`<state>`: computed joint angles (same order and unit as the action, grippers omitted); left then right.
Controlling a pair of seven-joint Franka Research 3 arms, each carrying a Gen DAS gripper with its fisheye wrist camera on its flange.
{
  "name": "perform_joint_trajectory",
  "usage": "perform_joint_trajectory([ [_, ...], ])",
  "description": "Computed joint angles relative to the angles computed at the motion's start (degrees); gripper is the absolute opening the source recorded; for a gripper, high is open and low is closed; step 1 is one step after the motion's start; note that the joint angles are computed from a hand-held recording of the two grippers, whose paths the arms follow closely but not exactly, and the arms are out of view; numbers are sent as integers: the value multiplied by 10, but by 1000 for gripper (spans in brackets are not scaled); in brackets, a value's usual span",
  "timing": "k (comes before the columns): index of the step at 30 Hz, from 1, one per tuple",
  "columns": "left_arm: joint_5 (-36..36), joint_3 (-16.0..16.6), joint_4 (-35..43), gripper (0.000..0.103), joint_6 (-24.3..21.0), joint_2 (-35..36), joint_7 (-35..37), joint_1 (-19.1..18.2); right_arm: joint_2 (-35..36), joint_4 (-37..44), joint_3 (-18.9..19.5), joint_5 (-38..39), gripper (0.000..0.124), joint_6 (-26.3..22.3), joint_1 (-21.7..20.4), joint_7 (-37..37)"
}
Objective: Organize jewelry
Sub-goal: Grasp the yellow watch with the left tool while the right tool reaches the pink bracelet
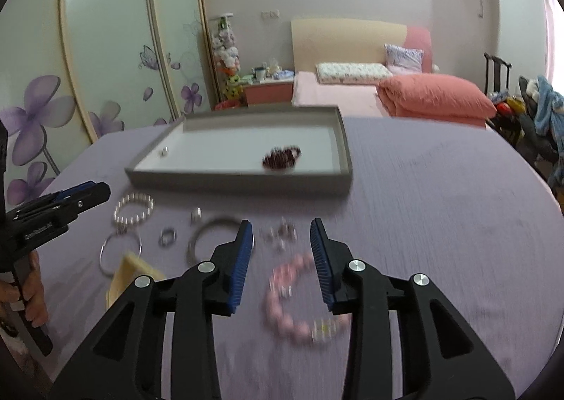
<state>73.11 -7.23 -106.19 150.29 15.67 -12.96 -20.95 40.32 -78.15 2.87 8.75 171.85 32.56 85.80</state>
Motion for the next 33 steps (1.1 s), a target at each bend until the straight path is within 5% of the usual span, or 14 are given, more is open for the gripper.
perform_joint_trajectory([
  [12, -70, -15, 32, 67, -9, 43, 62, -33, -71, -136, -3, 19, 42, 45, -5, 22],
  [20, -177, -7, 97, 68, -58, 100, 172, -57, -75, -148, 10, 30, 42, 52, -20, 15],
  [23, -207, -2, 103, 62, -59, 106, 193, -58, -73, -146, 11, 32, 42, 48, -20, 15],
  [27, -214, 8, 98, 42, -42, 104, 197, -62, -67, -136, 4, 31, 42, 34, -15, 20],
  [33, -181, 25, 55, 41, -11, 70, 136, -63, -54, -105, -24, 17, 42, -9, 0, 61],
])
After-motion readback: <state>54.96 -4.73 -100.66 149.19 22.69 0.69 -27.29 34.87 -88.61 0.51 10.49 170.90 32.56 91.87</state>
